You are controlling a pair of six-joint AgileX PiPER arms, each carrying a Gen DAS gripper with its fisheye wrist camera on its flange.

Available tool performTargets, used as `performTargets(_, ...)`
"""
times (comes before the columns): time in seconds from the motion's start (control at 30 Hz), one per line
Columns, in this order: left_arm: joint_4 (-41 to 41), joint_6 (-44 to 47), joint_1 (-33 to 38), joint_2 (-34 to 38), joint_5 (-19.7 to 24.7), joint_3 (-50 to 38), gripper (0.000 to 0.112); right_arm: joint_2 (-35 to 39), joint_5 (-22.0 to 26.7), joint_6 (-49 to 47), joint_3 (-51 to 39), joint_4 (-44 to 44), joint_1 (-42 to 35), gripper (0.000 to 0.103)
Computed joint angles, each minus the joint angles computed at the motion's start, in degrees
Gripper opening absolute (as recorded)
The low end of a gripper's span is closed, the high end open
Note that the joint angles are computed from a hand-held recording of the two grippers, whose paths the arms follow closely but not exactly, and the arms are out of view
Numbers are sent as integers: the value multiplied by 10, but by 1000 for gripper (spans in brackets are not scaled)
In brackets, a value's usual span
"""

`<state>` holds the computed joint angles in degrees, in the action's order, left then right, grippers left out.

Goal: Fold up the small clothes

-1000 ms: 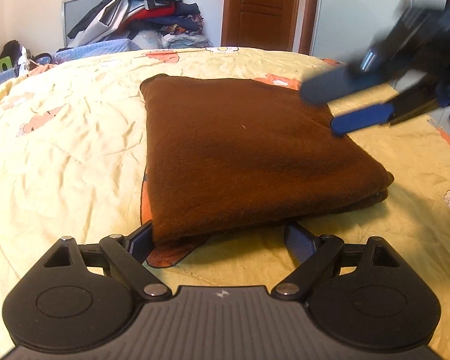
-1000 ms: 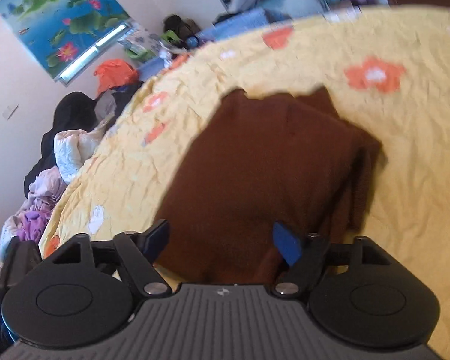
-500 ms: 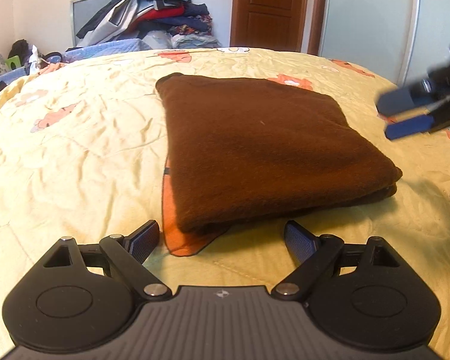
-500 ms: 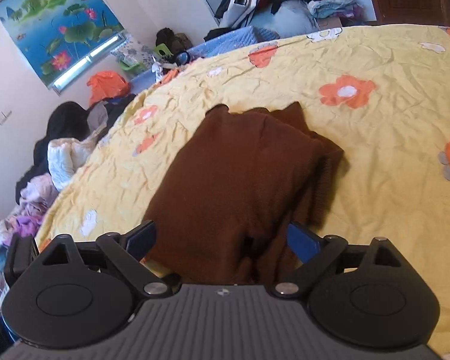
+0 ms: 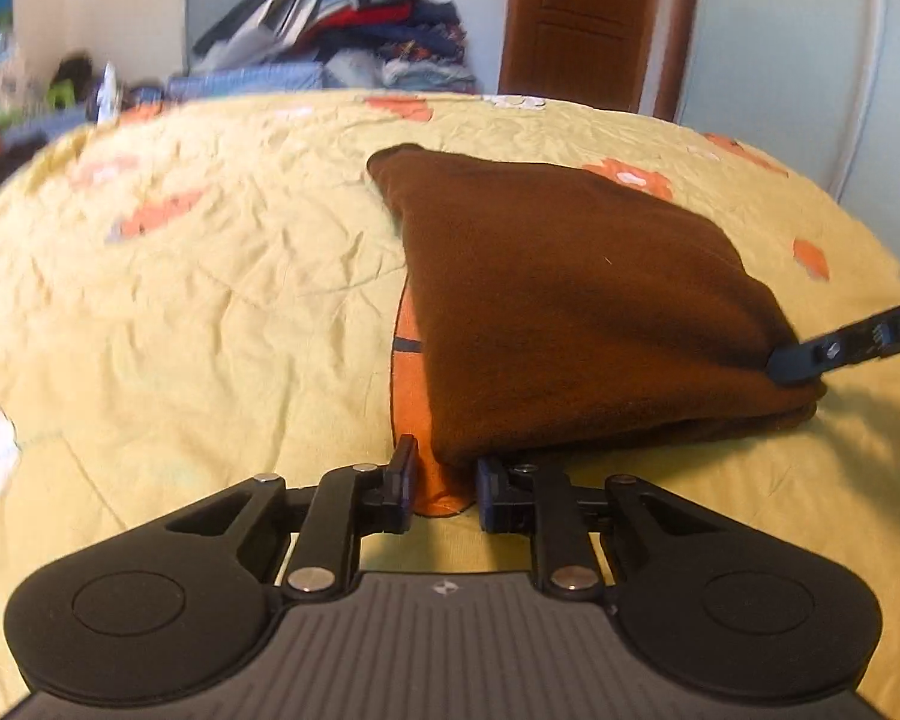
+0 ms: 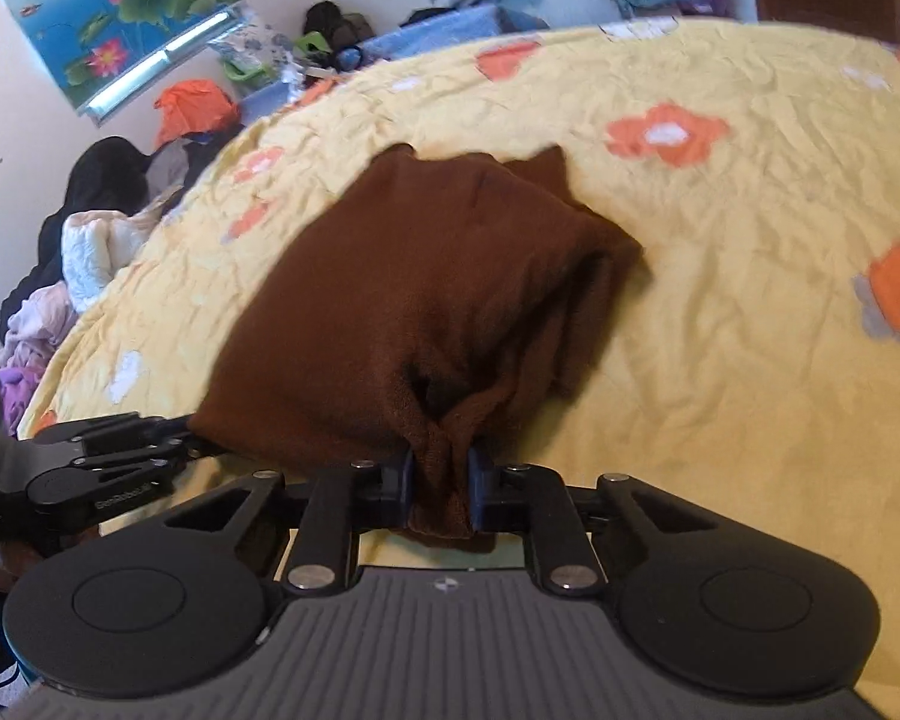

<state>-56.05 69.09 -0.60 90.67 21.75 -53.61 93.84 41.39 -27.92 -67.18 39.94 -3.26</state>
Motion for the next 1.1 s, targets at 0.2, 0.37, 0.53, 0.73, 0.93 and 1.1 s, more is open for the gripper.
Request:
performTargets(0.2, -2, 29, 24, -50, 17, 34, 19, -22, 12, 1, 0, 32, -8, 78)
performTargets(0.37, -111, 151, 78, -88, 98, 36, 19, -3, -5, -28, -54, 116, -54, 86)
performTargets(0.53, -86, 102, 8, -20, 66, -13, 21, 175, 46, 145, -267, 10, -35, 75)
performTargets(0.73, -125, 135, -30, 16, 24, -11, 21, 227, 49, 131, -340, -57, -14, 18)
performTargets(0.93, -116, 104, 16, -8, 83, -7, 29, 171, -34, 94, -211, 18, -24, 55)
performTargets(1.1, -128, -11, 131, 32, 206, -57, 82, 42, -19, -82, -16, 231, -90, 101)
